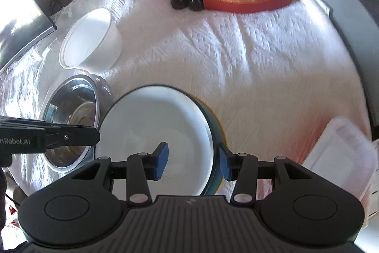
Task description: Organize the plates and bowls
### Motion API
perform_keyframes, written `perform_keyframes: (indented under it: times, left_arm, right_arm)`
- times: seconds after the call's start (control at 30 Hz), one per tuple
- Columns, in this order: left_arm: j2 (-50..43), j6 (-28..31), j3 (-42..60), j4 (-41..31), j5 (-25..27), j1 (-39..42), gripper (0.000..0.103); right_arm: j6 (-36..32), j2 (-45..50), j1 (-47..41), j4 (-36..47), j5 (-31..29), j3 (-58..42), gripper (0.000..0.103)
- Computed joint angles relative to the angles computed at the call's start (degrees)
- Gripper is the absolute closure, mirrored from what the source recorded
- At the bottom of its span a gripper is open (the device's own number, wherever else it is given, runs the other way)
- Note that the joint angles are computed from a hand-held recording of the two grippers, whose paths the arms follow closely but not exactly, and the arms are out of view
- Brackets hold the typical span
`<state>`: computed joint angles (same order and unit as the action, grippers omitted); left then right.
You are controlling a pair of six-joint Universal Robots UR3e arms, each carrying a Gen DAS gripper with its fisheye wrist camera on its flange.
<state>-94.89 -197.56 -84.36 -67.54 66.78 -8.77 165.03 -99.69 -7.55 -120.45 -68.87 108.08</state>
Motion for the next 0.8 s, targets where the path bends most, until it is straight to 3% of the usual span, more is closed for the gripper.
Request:
perform_keyframes:
  times: [0.23,0.4,0.5,0.67,0.8]
  left_arm:
    - [6.4,0.5,-6.1,6.3,0.2,5.6,0.085]
    - [11.2,-2.7,-11.6,10.9,3.4,12.3,0.085]
    - [13.2,-5.2,-13.7,12.5,6.0,16.5,0.085]
    - [10.9,-6.8,-12.6,14.1,11.5,20.5,0.085]
    - [5.0,-7.3,-9.9,15.6,11.4,21.4,0.085]
  right_arm:
    - [1.2,4.0,6.2,-7.5,-4.4,-6.6,0.056]
    - [3.5,13.8,13.3,-11.1,-7.7,-18.6,0.048]
    - [1.3,19.2,16.1,-11.0,-7.2,-26.5,0.038]
    - [-0.7,29.6,20.7,-10.8,-10.9,-39.6,0.029]
    - [-1.2,37.0,22.0,-6.9,-10.2,-48.9,0.026]
